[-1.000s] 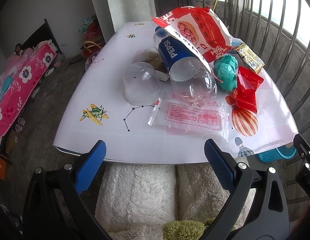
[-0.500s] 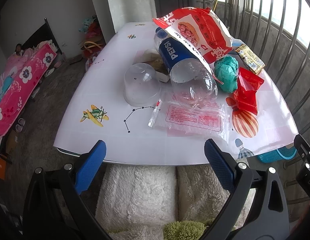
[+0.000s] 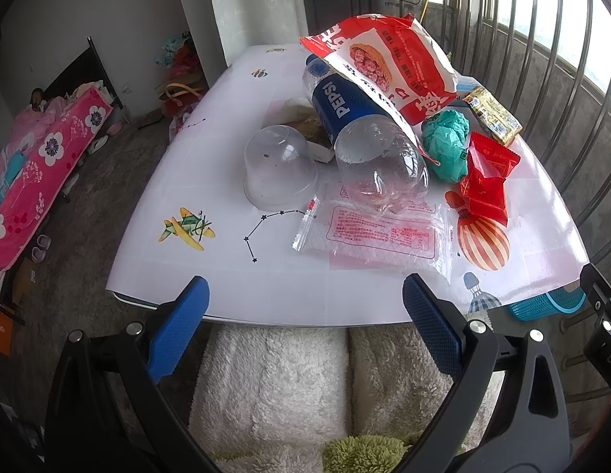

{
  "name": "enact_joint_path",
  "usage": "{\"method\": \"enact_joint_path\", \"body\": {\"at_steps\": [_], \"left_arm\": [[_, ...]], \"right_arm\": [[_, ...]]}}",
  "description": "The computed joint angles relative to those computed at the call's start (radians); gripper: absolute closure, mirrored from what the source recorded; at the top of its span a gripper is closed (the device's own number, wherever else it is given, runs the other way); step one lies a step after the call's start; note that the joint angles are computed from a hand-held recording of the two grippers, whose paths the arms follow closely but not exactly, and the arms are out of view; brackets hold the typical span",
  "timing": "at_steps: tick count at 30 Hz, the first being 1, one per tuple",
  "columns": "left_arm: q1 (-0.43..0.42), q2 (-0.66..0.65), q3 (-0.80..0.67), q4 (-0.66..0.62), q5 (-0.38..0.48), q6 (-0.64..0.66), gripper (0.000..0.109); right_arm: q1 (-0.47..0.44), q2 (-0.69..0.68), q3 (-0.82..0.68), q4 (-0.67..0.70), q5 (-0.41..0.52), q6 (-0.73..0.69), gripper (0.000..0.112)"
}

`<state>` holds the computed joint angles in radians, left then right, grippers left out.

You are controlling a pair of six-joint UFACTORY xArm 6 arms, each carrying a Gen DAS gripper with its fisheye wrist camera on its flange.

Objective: Collect trash

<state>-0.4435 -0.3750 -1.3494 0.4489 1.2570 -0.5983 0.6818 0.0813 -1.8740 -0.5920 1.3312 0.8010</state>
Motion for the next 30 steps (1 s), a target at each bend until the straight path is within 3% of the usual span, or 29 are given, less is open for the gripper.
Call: {"method": "enact_joint_path", "body": {"at_steps": [30], "left_arm": [[0.018, -0.015, 0.032, -0.013, -0.008, 0.000, 0.014]], "right_arm": [[-0.005, 0.013, -0.010, 0.026, -0.018, 0.004, 0.015]]}}
